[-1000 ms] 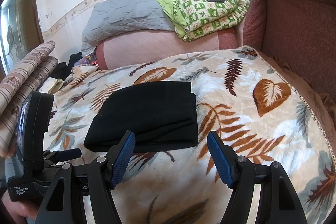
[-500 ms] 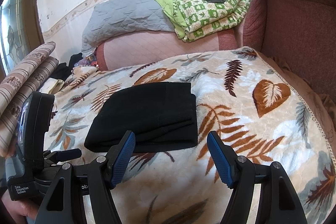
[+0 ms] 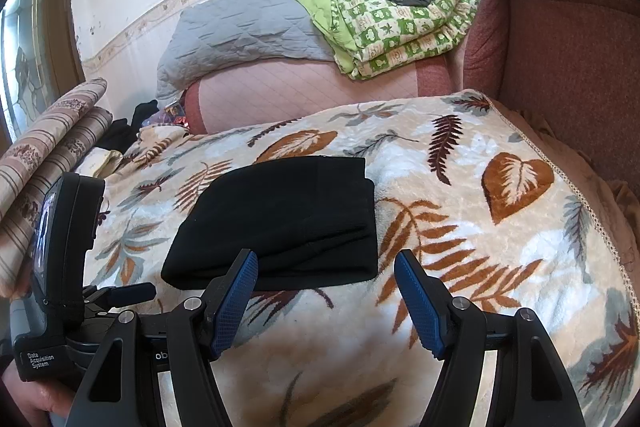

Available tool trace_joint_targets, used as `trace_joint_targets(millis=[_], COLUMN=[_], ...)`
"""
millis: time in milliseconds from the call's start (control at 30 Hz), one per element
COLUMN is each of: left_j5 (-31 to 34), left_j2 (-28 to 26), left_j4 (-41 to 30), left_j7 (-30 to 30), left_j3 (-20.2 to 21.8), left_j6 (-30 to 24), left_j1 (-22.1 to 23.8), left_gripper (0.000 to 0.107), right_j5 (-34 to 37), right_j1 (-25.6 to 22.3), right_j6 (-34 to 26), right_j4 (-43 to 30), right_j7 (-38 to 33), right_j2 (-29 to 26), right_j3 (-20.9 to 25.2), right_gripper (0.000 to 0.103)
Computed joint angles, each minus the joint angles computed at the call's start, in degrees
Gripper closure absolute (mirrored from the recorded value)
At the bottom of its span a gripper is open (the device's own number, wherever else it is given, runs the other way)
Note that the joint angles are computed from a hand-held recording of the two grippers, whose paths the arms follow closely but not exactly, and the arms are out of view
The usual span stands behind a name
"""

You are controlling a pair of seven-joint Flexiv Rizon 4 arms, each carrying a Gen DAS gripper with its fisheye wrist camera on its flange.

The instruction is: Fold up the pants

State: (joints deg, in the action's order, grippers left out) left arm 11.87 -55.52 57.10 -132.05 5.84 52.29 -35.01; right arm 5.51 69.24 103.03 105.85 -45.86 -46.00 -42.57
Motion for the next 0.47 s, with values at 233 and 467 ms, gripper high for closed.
trace_joint_targets(millis=[233,467], left_j5=[-0.1,0.7], left_j2=[0.4,0.5], left_j4=[1.0,1.0], left_j7=[0.5,0.8], left_j3=[-0.6,0.4], left_j6=[1.7,2.4], left_j1=[0.4,-0.4], left_gripper=[0.005,0.005], right_j5=[0.2,0.4], right_j1=[-0.2,-0.3], right_j6=[0.4,0.4], right_j4=[-0.1,-0.1], right_j7=[-0.5,-0.6], right_j2=[0.0,0.0], right_j3=[0.3,0.4], right_gripper=[0.034,0.034])
